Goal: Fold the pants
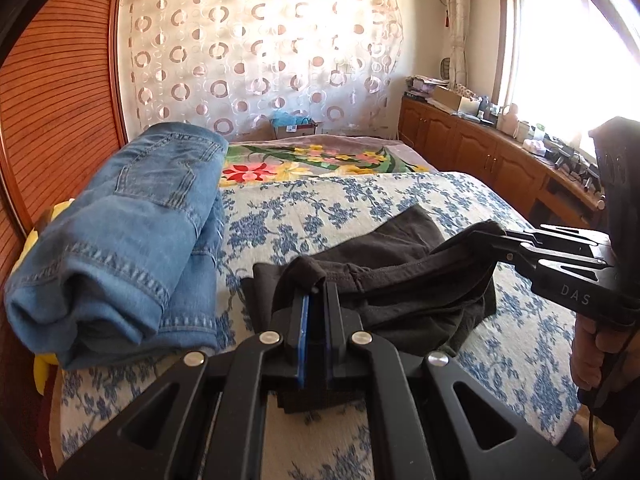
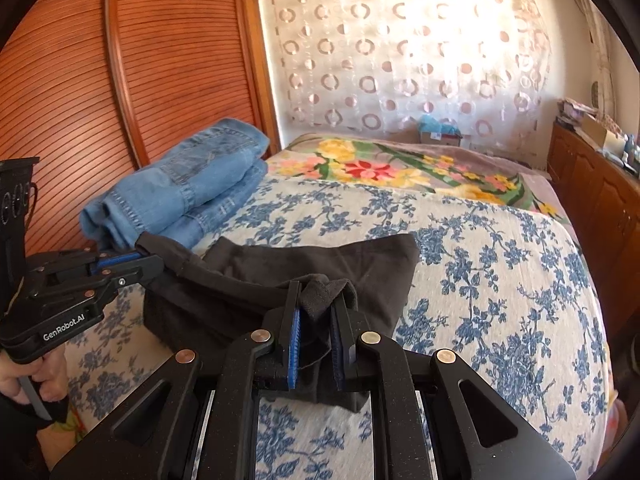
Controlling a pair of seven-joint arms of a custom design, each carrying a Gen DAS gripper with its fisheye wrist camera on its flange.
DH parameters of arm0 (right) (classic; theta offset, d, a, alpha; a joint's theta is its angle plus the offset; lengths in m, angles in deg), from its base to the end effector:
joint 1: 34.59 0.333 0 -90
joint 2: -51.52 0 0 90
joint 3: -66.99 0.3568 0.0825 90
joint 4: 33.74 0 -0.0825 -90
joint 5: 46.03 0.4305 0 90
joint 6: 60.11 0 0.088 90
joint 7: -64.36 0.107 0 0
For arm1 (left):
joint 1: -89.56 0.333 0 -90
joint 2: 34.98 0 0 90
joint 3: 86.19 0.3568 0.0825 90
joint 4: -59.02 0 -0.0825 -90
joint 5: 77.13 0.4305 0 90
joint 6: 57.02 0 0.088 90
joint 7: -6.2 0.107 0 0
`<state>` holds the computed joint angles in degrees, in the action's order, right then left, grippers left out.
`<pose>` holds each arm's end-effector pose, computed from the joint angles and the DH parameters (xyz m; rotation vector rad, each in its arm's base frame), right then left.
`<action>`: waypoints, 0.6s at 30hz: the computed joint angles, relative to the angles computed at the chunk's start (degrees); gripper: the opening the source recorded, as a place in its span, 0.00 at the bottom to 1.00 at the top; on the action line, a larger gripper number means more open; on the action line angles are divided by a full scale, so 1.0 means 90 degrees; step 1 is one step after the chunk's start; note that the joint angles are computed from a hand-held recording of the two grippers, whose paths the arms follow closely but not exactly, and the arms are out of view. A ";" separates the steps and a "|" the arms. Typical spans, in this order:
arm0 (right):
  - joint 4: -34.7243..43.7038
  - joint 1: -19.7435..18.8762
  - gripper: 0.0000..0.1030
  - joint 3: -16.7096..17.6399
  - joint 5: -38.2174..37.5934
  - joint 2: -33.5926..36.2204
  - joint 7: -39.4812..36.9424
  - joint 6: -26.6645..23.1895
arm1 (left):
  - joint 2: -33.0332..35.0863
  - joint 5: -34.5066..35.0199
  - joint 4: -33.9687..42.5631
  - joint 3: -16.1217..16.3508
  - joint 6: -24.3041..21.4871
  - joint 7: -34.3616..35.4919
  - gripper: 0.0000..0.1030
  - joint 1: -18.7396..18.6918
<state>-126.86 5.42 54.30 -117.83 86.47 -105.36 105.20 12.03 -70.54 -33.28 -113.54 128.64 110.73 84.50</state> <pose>0.6454 0.4273 0.3164 -1.6132 1.6861 -0.7044 0.7187 -0.3585 0.2870 -1.1430 2.2776 -1.1698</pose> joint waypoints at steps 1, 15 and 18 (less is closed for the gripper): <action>0.0039 -0.0040 0.10 0.0022 0.0062 0.0030 -0.0042 0.0010 | 0.0052 -0.0003 0.0140 0.0051 -0.0091 -0.0005 0.02 -0.0061; 0.0631 -0.0080 0.18 -0.0152 0.1830 0.0534 -0.1529 -0.0131 | 0.0387 -0.0447 0.1041 0.0634 -0.0645 -0.0046 0.08 -0.0637; 0.0465 0.0053 0.23 -0.0332 0.1951 0.0453 -0.1553 0.0019 | 0.0406 -0.0499 0.0992 0.0367 -0.0732 0.0104 0.25 -0.0402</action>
<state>-122.67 5.90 51.32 -100.27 90.55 -119.34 105.37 15.68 -75.03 -24.35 -110.24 122.05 111.66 80.89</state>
